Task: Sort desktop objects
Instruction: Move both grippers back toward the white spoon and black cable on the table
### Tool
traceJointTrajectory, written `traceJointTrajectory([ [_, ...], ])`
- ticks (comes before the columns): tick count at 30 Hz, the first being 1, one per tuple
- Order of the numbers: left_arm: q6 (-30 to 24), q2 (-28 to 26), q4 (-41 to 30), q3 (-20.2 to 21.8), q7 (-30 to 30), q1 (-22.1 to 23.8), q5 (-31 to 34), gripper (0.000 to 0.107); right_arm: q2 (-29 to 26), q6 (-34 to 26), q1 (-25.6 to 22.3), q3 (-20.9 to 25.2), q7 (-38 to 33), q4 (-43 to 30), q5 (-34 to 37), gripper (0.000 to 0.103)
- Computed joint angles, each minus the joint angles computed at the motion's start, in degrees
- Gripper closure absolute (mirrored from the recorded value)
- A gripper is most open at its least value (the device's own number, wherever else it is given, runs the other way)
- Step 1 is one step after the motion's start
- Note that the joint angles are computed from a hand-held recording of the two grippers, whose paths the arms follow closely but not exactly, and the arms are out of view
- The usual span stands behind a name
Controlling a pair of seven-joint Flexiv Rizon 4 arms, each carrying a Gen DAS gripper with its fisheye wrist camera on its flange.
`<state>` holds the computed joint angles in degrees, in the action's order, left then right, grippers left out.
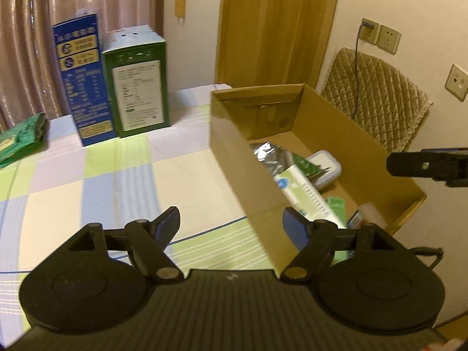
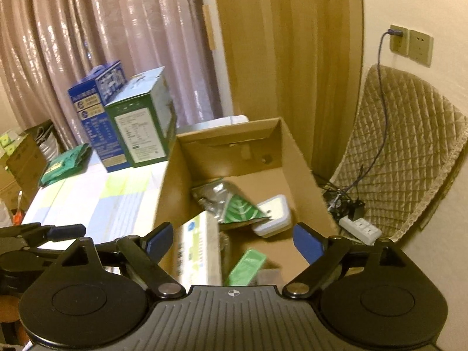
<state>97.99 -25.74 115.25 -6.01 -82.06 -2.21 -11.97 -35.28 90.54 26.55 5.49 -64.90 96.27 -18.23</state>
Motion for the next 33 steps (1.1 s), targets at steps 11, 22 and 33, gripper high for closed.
traceJointTrajectory([
  [11,4.0,6.2,9.5,-2.9,0.4,8.1,2.4,0.018,2.5,1.8,4.7,-1.0,1.0,4.0,-1.1,0.008],
  [22,6.9,11.9,17.5,-11.9,-4.2,24.7,8.7,0.008,3.1,4.5,6.2,2.1,-0.6,6.6,-1.8,0.002],
  [33,6.5,12.1,20.2,-18.9,-6.5,36.5,14.7,0.008,-0.7,6.1,8.6,4.9,-5.7,6.3,-3.3,0.002],
])
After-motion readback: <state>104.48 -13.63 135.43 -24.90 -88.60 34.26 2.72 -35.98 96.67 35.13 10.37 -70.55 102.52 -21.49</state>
